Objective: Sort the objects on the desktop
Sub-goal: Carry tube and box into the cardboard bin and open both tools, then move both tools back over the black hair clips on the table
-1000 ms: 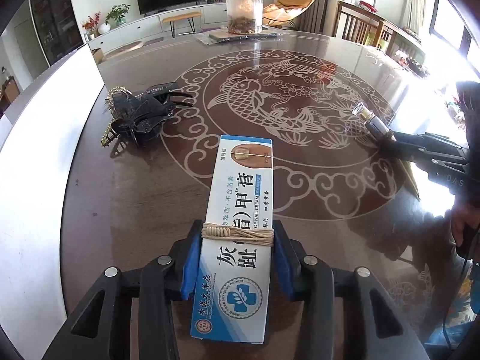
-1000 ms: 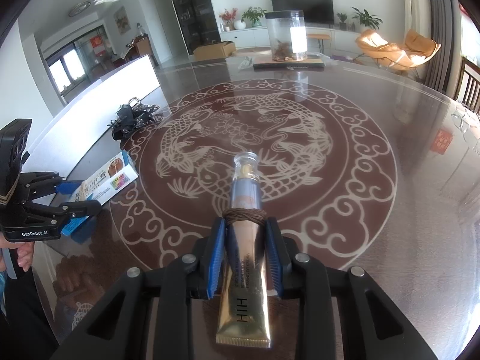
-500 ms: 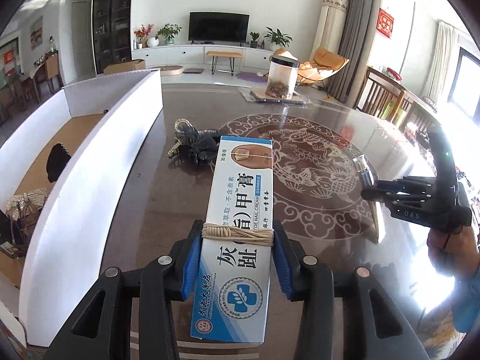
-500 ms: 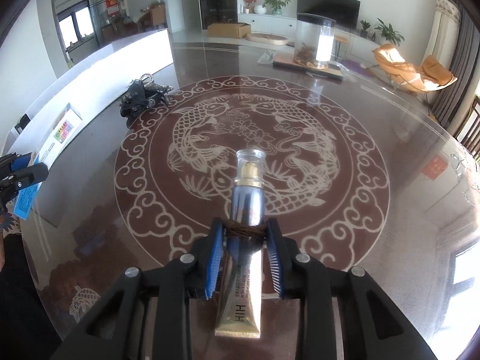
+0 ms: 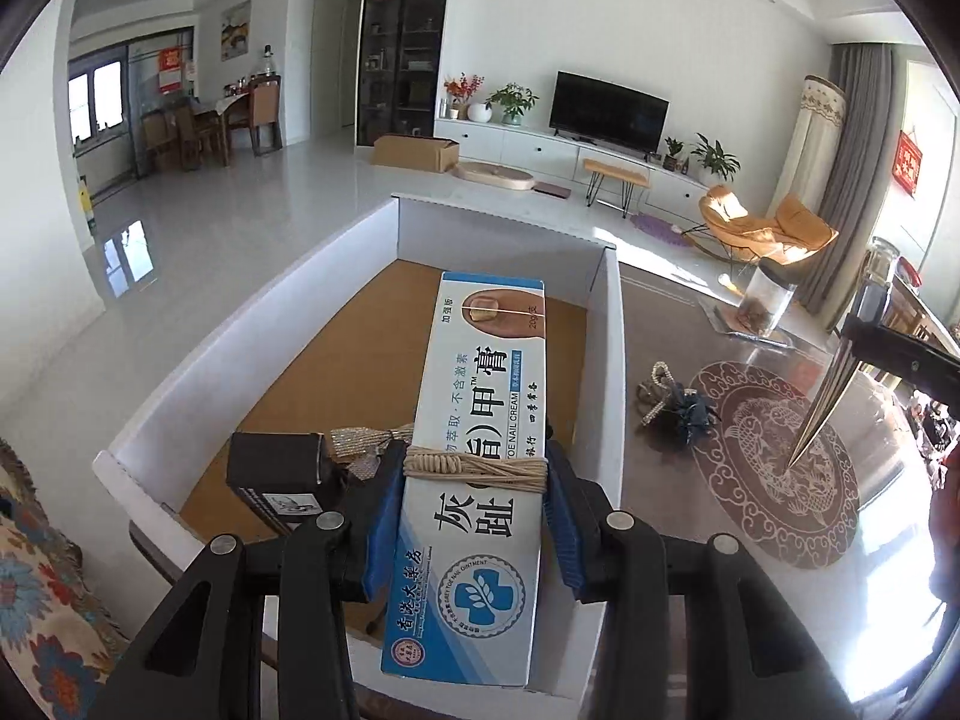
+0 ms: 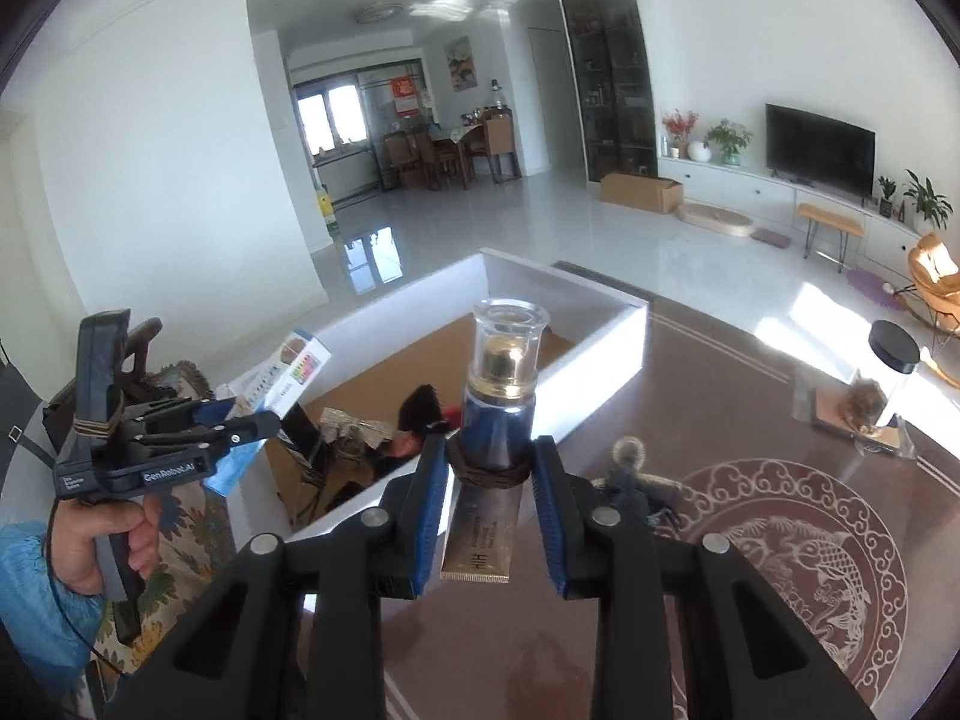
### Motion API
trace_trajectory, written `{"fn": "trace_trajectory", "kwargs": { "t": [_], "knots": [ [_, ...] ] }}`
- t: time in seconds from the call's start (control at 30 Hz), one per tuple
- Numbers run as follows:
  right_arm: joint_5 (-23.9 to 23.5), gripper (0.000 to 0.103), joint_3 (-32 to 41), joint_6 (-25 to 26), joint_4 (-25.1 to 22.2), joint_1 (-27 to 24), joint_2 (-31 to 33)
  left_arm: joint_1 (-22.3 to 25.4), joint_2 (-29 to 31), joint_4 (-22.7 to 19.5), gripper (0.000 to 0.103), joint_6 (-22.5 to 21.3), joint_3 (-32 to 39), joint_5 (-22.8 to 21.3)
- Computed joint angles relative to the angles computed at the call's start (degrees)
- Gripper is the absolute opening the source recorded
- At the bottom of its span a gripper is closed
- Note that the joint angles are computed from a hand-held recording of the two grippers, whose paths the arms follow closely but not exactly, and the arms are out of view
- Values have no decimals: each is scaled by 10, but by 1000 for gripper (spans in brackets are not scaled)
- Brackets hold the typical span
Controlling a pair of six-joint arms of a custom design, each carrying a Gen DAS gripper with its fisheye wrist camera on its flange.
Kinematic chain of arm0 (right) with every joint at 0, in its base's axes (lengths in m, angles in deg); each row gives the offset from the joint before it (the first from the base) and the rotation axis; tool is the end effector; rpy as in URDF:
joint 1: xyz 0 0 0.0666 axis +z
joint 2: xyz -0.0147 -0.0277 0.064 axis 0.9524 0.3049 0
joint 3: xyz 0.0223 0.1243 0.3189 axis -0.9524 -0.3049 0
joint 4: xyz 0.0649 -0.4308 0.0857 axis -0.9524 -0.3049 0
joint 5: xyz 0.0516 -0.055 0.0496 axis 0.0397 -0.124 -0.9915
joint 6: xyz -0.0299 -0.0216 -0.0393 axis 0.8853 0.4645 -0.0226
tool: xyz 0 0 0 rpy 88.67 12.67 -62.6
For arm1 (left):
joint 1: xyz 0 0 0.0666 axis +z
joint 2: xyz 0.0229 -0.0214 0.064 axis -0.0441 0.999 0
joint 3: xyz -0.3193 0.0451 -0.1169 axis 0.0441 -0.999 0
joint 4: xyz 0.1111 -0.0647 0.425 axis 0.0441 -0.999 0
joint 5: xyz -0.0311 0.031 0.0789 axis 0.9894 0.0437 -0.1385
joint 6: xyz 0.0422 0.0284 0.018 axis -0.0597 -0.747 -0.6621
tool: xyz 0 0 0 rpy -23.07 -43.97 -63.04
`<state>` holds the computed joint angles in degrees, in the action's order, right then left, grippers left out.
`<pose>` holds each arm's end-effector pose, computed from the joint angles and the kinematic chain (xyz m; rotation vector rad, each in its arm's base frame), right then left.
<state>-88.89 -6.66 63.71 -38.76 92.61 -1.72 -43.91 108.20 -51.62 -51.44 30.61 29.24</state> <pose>0.3963 0.1525 0.4297 -0.3608 2.1983 0.4285 0.3985 -0.3364 0.3748 0.1402 2.3424 -0.1963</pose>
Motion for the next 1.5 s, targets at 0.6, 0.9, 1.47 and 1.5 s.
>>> {"fn": "trace_trajectory", "kwargs": {
  "t": [0.6,0.9,1.47,1.5],
  "knots": [
    [34,97,113,-67,90,87,209,21,-19,-15,79,17,-64,-95],
    [129,101,-210,6,42,-47,-77,-82,-33,63,80,8,-59,-59],
    [121,101,-351,-1,-32,-150,-217,-143,291,-28,92,16,200,11],
    [124,101,-352,-2,-32,-147,-220,-141,295,-28,92,14,201,10]
  ]
}}
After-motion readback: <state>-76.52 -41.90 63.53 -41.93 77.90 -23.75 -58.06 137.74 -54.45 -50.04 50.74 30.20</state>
